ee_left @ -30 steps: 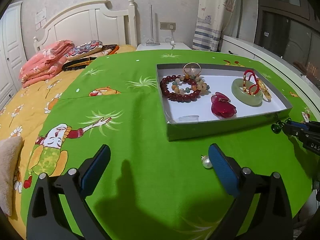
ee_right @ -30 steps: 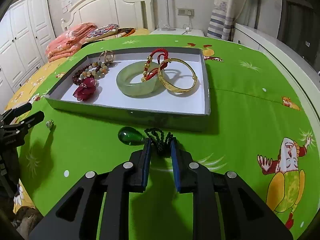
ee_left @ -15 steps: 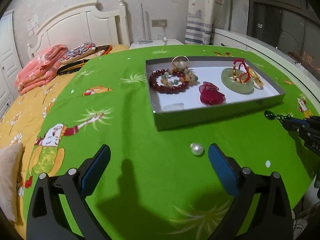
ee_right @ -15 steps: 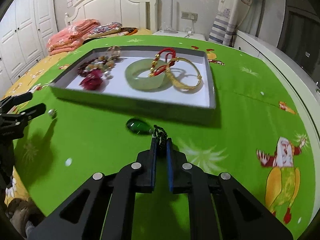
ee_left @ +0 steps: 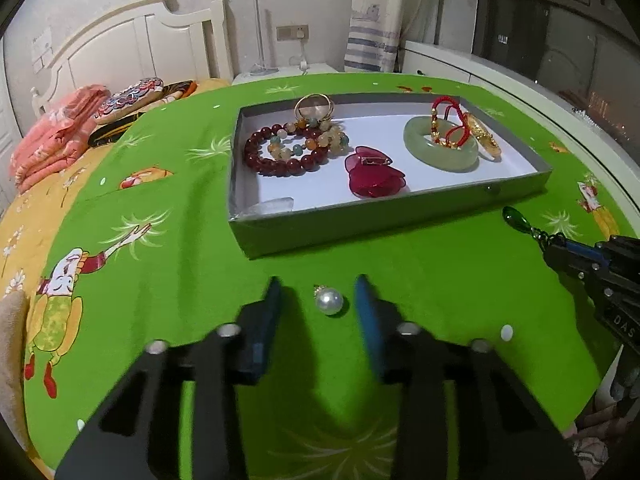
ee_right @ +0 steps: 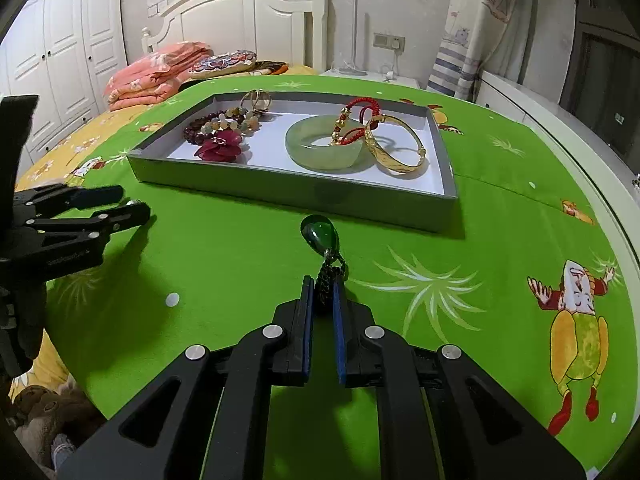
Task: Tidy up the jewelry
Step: 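Grasp the pearl on the bedspread with the left tool while the right tool lifts the pendant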
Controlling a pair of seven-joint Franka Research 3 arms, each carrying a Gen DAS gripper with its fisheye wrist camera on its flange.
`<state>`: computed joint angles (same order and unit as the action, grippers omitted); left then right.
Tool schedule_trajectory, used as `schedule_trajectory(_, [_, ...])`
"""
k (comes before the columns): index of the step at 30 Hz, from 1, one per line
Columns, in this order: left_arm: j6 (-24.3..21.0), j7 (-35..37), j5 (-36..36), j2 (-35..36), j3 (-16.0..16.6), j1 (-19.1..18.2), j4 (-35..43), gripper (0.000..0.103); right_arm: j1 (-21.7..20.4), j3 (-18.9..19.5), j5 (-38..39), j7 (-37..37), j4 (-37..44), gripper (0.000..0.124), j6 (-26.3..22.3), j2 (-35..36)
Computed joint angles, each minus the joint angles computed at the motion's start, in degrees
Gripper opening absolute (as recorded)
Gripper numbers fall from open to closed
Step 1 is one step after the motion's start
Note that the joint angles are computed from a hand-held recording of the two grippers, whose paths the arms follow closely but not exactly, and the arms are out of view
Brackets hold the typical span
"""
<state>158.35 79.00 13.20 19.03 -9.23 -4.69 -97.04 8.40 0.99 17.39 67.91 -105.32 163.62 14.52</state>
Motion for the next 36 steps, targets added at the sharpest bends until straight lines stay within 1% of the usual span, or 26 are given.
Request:
schedule_trajectory(1, [0.55,-0.37,0.26,-0.09,0.19,-0.09,-0.32,0.022,-0.10,0.13,0.25,-0.20,-0.07,0.010,0.11,-0.02])
schedule_trajectory(2, [0.92,-0.44,0.42,-0.09,0.23,-0.10,-0.45,0.013,-0.17,0.20,0.46,-0.34,-0.16,0.010,0.22,-0.04])
schedule_trajectory(7, [2.81,-1.33,2.01,-0.77,0.75,-0.45,-1.97,0.013,-0.47,0.75,1.79,-1.35,-1.11,0.010,1.41,-0.40])
schedule_trajectory(11, [5.01,-3.90,2.48,-1.42,1.32,-0.45,-3.19,0.013,-0.92,1.63,4.23,-3.08,-2.14,0.010,2.92,-0.79])
schedule_trajectory(14, [7.02,-7.16,4.84,-2.28,2.69,-1.24,-4.63,0.013,-2.32,3.69,9.19,-6.99,-3.16,0.010,4.13,-1.30])
schedule_trajectory(16, [8.37,-10.39,7.91,-2.91,4.20,-2.34,-5.62,0.013,-2.24,3.95,10.72,-8.30,-3.94,0.010,5.04,-1.70])
schedule_trajectory(19, [8.78,-11.67,9.08,-3.42,3.83,-1.88,-6.40,0.013,-2.72,4.80,14.20,-10.73,-4.15,0.010,5.14,-1.96])
schedule_trajectory(21, [9.07,-12.01,9.44,-3.86,3.56,-1.52,-7.12,0.013,-3.57,6.10,18.22,-14.10,-3.99,0.010,4.69,-2.10])
schedule_trajectory(25, [10.07,-12.77,9.84,-4.79,3.32,-1.05,-8.76,0.013,-3.49,7.29,24.00,-19.20,-3.76,0.010,4.46,-2.62])
schedule_trajectory(30, [10.65,-13.28,9.73,-5.23,3.07,-0.50,-9.53,0.013,-1.75,6.77,26.82,-22.44,-4.03,0.010,5.16,-3.31])
schedule_trajectory(36, [11.68,-15.89,13.23,-5.28,4.29,-1.86,-8.66,0.013,-0.64,6.46,27.67,-23.68,-3.33,0.010,8.20,-3.29])
